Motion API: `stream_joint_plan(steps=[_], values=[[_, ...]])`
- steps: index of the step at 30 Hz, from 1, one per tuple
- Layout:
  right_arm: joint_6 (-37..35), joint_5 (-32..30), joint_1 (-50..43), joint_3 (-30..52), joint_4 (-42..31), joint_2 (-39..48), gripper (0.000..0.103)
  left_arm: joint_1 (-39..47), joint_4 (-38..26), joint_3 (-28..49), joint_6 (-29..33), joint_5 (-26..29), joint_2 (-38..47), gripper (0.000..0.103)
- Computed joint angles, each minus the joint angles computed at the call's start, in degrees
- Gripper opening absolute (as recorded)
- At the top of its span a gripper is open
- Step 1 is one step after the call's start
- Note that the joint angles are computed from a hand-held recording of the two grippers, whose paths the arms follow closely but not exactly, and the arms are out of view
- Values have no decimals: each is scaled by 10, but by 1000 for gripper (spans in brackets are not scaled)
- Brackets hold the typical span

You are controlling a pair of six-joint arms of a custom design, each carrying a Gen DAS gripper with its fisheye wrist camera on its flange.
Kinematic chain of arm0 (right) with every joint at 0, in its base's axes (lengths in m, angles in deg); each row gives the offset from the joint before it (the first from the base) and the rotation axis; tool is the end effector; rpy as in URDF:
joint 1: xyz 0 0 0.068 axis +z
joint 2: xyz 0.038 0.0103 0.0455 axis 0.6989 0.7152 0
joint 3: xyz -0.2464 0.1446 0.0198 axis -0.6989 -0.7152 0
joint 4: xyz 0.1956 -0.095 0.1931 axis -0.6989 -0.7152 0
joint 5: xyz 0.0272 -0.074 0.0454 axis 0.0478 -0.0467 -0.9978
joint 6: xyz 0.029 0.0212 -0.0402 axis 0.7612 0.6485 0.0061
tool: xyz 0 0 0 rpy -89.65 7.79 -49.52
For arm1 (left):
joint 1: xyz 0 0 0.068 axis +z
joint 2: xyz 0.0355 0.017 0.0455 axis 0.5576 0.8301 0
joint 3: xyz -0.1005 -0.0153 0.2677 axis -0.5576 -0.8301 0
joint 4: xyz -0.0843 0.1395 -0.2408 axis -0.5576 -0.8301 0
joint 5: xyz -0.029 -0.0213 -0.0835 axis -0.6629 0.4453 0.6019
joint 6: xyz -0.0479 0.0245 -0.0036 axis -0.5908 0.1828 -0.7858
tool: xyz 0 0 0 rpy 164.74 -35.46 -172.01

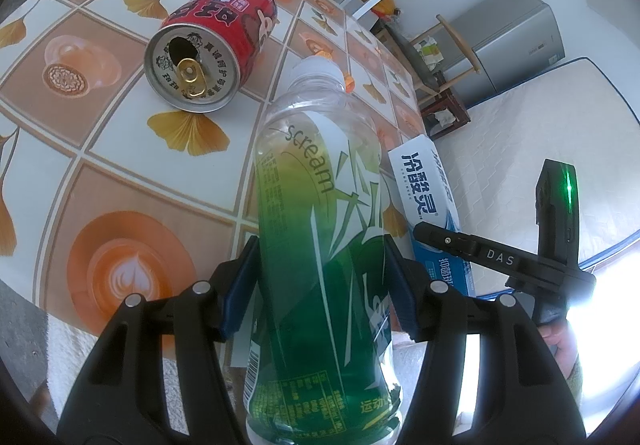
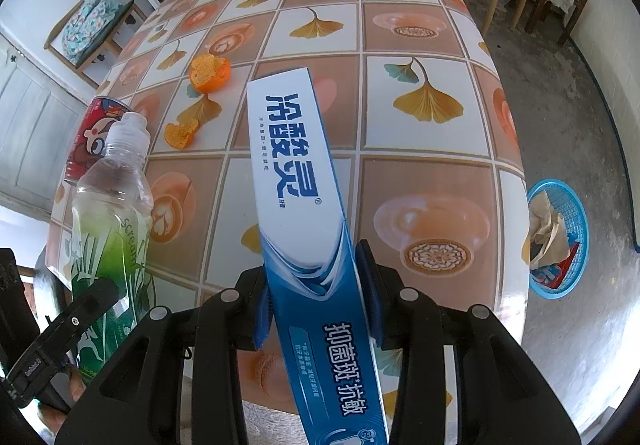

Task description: Collect trash

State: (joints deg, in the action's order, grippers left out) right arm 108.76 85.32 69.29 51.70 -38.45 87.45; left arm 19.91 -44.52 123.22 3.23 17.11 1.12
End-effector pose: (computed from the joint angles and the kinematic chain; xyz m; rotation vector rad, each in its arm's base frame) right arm 0.3125 0.1450 0.3243 0.1359 2.8224 0.2147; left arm 0.2887 -0.0887 0.3052 -0.1331 2.5162 -0.9150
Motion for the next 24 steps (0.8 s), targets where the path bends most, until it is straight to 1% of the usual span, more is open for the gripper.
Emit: stream_joint_plan(steps=[8, 12, 18, 24], values=[[4, 0, -1, -7, 6, -5, 37, 0, 3, -1, 3, 3, -1, 56], [7, 1, -3, -9, 9, -12, 37, 1, 14, -8, -1, 17, -11, 56], [9, -1, -7, -16, 13, -31, 36, -5, 23, -12, -15, 40, -19, 56], [9, -11, -17, -24, 21, -57, 36, -22, 29, -5, -29, 40, -28, 56]])
